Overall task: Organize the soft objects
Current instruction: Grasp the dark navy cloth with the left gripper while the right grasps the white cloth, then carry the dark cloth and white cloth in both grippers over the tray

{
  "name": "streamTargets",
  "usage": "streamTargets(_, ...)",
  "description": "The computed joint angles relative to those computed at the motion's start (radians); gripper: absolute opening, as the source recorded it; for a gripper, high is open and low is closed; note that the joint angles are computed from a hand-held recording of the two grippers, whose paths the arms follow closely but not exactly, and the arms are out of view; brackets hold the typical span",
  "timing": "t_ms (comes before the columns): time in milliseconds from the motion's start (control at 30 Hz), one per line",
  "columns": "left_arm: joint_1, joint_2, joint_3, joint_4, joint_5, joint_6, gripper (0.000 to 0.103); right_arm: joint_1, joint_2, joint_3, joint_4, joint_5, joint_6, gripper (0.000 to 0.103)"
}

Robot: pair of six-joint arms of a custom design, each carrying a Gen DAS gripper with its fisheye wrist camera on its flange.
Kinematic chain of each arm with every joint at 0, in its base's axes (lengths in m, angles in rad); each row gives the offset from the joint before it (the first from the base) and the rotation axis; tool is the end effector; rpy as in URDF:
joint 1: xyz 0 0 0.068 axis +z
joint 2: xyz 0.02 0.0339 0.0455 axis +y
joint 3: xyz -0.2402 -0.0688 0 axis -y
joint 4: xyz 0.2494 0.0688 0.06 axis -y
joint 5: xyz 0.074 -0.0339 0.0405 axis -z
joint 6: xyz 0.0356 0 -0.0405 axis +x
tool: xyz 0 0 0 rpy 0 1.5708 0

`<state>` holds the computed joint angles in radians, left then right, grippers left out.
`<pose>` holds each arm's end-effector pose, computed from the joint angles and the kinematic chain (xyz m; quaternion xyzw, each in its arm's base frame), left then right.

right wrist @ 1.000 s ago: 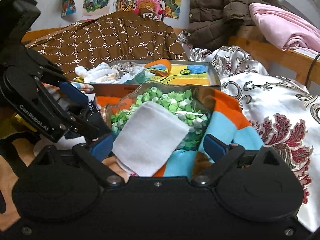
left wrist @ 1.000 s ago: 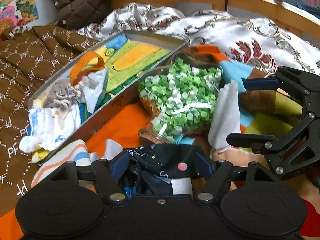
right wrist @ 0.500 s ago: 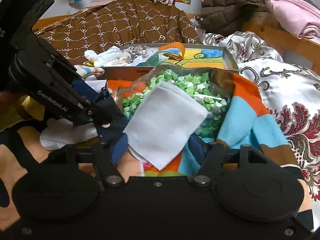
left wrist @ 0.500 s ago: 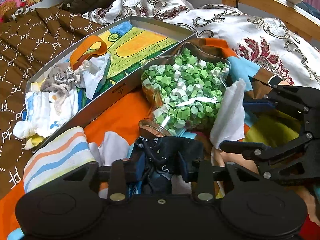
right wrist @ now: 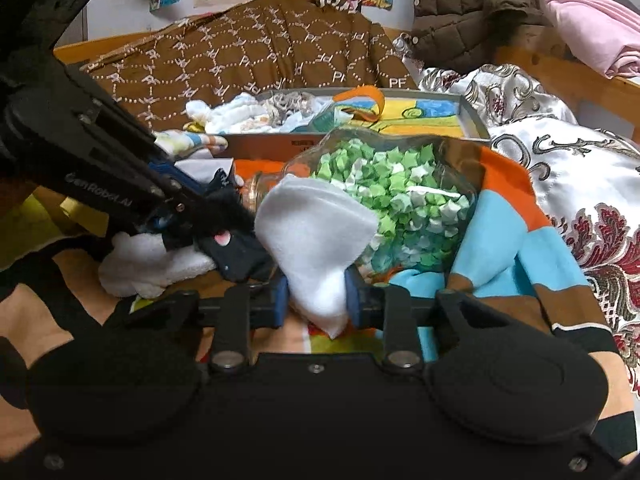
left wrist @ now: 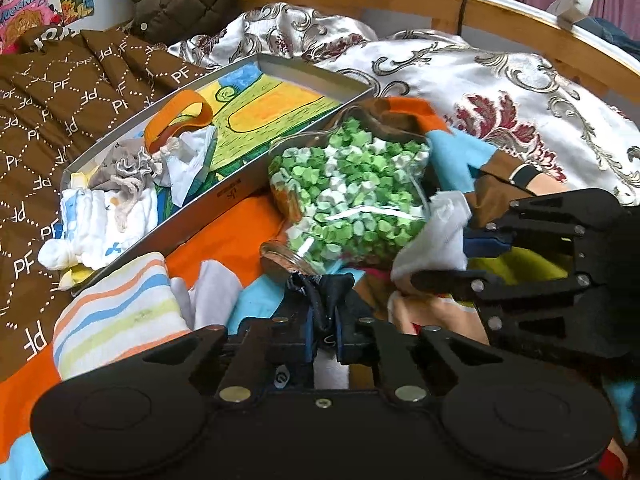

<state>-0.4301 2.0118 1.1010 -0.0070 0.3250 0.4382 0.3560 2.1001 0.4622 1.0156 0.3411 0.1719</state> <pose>0.3482 -0.1722 0.0849 0.4402 0.8262 -0.1520 0.3171 0.2589 0.0836 0.0053 -0.0034 0.8801 -0.0283 0.4738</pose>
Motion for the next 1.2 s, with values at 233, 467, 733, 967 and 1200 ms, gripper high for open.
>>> streamTargets(233, 0.010, -0.069, -0.048, -0.015, 0.033, -0.008, 0.009, -0.008, -0.028, -0.035, 0.050, -0.004, -0.003, 0.014)
streamTargets(467, 0.024, -0.108, -0.076, 0.014, 0.057, -0.049, 0.009, 0.005, -0.025, -0.050, 0.099, 0.022, 0.001, 0.011)
streamTargets(733, 0.026, -0.128, -0.081, 0.123, 0.084, -0.137, 0.009, 0.021, -0.110, -0.057, 0.052, 0.047, 0.024, 0.011)
streamTargets(967, 0.028, -0.074, 0.012, 0.249, 0.105, -0.284, 0.009, 0.019, -0.150, -0.050, 0.058, 0.067, 0.040, 0.011)
streamTargets(1200, 0.040, 0.045, 0.154, 0.331, 0.105, -0.417, 0.009, 0.001, -0.158, -0.016, 0.034, 0.069, 0.023, 0.011)
